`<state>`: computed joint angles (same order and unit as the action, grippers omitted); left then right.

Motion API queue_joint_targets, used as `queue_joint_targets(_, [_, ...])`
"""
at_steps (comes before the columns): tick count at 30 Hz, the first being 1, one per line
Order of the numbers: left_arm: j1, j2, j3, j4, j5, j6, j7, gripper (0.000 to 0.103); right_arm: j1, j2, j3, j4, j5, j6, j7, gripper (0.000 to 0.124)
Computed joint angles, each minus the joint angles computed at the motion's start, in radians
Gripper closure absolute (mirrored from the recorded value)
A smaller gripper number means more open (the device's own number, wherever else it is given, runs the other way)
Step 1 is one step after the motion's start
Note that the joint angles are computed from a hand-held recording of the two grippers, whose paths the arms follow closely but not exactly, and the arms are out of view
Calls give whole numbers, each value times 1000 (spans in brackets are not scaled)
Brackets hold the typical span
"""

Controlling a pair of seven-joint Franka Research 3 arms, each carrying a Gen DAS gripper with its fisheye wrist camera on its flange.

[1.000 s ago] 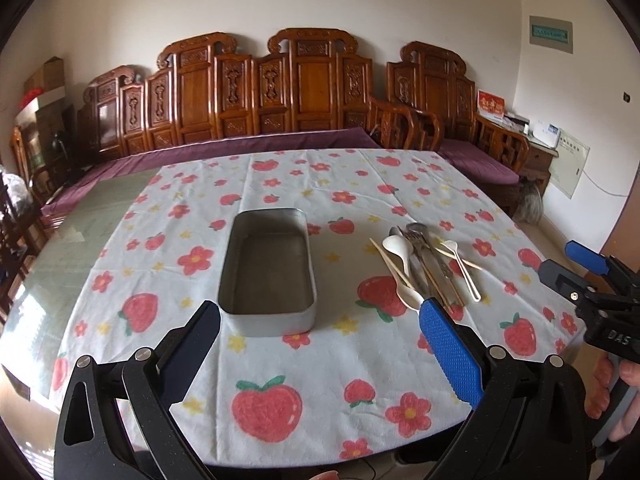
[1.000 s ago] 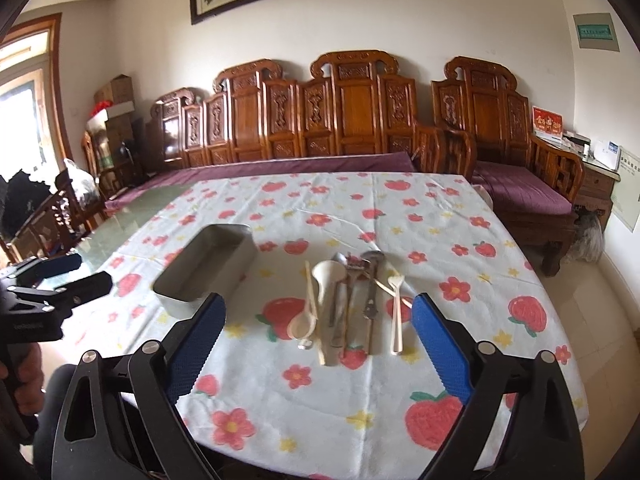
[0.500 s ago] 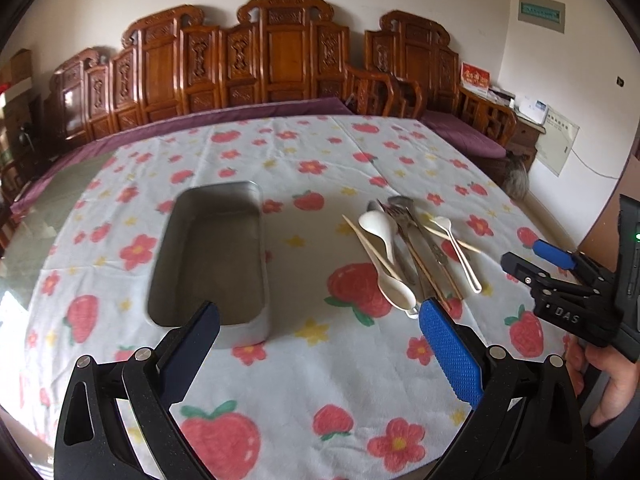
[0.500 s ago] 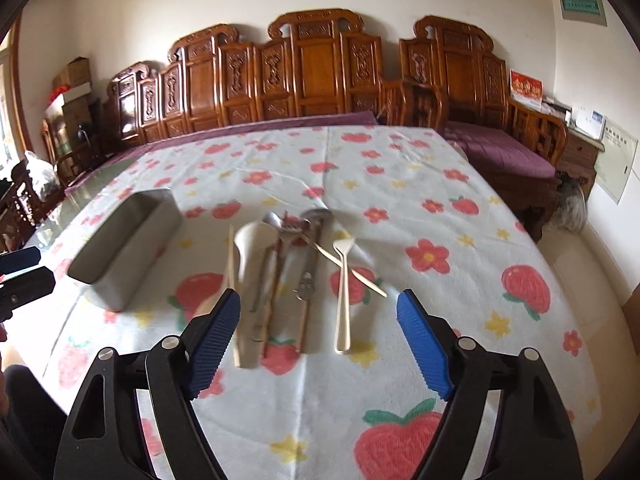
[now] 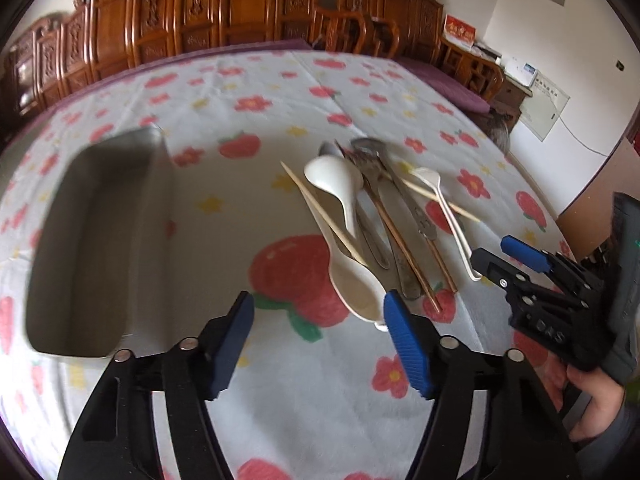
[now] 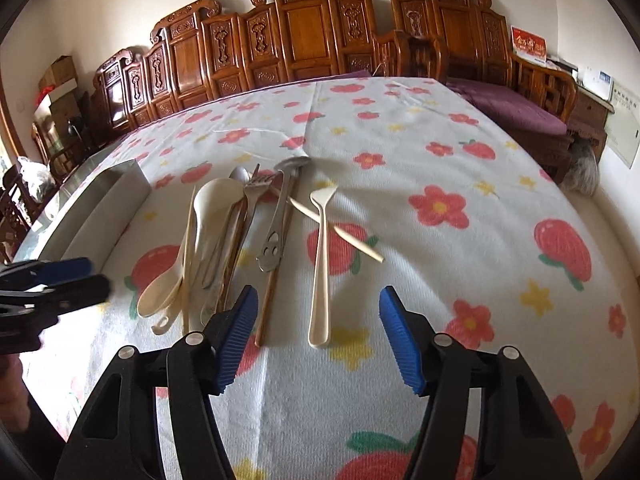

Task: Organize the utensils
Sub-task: 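Move both tools down toward the utensils beside the grey tray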

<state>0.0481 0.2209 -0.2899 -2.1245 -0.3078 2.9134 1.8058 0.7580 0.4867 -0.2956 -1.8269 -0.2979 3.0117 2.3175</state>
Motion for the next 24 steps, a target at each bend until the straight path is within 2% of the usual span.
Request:
queue_joint_targets(2, [-7,41,4,41,6,-36,-27,48,-1,0,3,-3,4,1,-1,58])
queue_joint_targets(6, [-18,92,11,92,31,-75,-87,58,11,2,-7,-8,3,5,5,58])
queue_joint_targets(7, [-9,99,3,98,24,-84,-89,64,11,1,-6,-10,4,8,5,58])
queue_joint_targets(12, [-9,122,-1,122,42,-76,-136,70,29,3,-27,-19,8,33,8,58])
queue_joint_targets(16, [-8,127,-8,129,62,-88,-160,94,43,3,-41,-22,16,34,4,58])
queue_joint_targets(17, [-15,124,-2,125,75,-82,-172,98,46,4,-45,-22,16,34,4,58])
queue_joint_targets(19, [-9,108,-9,100,76,-56,-172,102,46,3,-48,-27,23,47,6,58])
queue_joint_targets(24, [-4,65,-7,57,81,-15,-190,102,43,5,-42,-28,62,70,-27,58])
